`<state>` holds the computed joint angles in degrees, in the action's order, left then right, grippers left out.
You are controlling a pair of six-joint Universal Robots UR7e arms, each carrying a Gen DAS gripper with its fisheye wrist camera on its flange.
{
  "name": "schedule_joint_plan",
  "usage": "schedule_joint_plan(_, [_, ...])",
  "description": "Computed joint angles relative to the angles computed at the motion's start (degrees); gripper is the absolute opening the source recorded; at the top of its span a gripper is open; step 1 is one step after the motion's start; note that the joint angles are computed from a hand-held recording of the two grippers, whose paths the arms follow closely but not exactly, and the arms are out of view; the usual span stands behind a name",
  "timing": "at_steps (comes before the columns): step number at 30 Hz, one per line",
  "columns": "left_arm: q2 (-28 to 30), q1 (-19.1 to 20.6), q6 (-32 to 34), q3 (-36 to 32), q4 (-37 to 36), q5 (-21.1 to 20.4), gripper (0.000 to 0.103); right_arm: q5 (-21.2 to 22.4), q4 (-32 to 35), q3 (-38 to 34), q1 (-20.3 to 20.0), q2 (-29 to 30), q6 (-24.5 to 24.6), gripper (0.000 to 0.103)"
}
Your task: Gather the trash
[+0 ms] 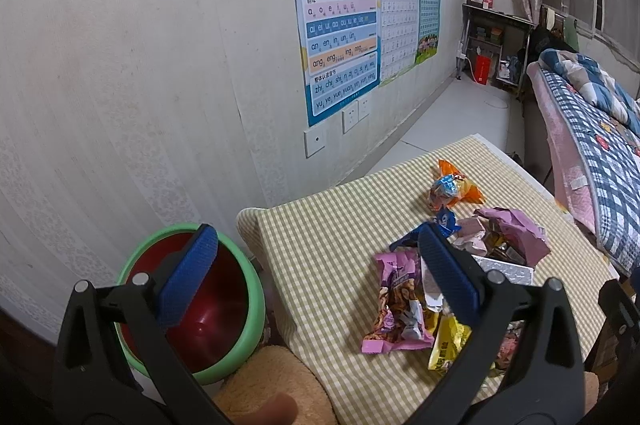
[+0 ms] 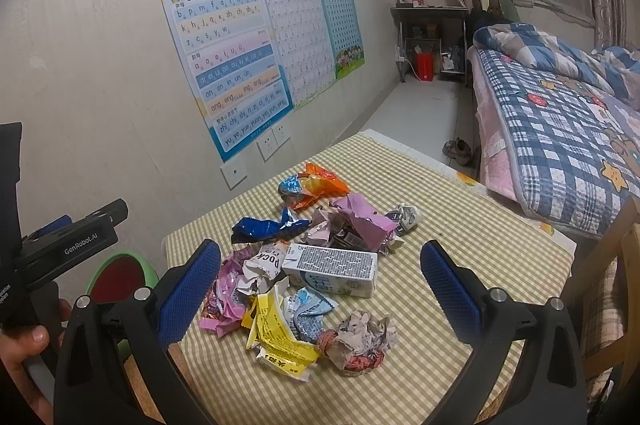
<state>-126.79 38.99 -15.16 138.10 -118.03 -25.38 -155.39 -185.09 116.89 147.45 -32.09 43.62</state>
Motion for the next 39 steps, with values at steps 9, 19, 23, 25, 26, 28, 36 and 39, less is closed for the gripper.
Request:
schedule_joint_plan(9, [-0.1,-0.1,0.7,0.4,-0.9,0.3,0.099,0.2,-0.1,0.2,0.0,-0.1,0.3,0.096])
schedule_joint_plan(19, [-0.7,-0.6,1.9,1.5,-2.3,0.7,0.099,1.7,0.9,0.7,-0.7,-0.5,1.4,0.096])
schedule_joint_plan(23, [-1.9,-1.1,7.8,2.9,-10.0,-1.6,0.099,2.2,0.3,1.0,-0.9,-0.5,1.1,0.096])
schedule_joint_plan(25, [-3.0,-1.2,15.9,5.0,-20.5,-3.7,0.099,2.9,-1.3,1.2,-1.2,-0.4,-0.3,0.096])
schedule_joint_plan(26, [-3.2,-1.2,20.4,6.1,-26.1,-4.1,0.099,2.9,-1.1,1.4,-1.4,-0.5,-0.5,0.096])
schedule_joint_plan(28, [-2.4,-0.3,25.4,7.3,-31.8,-3.9,0.099,3.0,0.8,1.9,-1.8,-0.8,0.1,0.096])
schedule_joint_plan(36, [5.0,10.6,22.1,5.9,-19.4,-6.4,0.099,12.9,-3.3,4.7,-6.0,0.2,-0.5,0.096])
schedule_joint_plan(39, [8.0,14.6,21.7,5.3,-17.7,-12.9,0.099,17.2,-8.1,5.6,-7.5,1.4,-2.7,0.096])
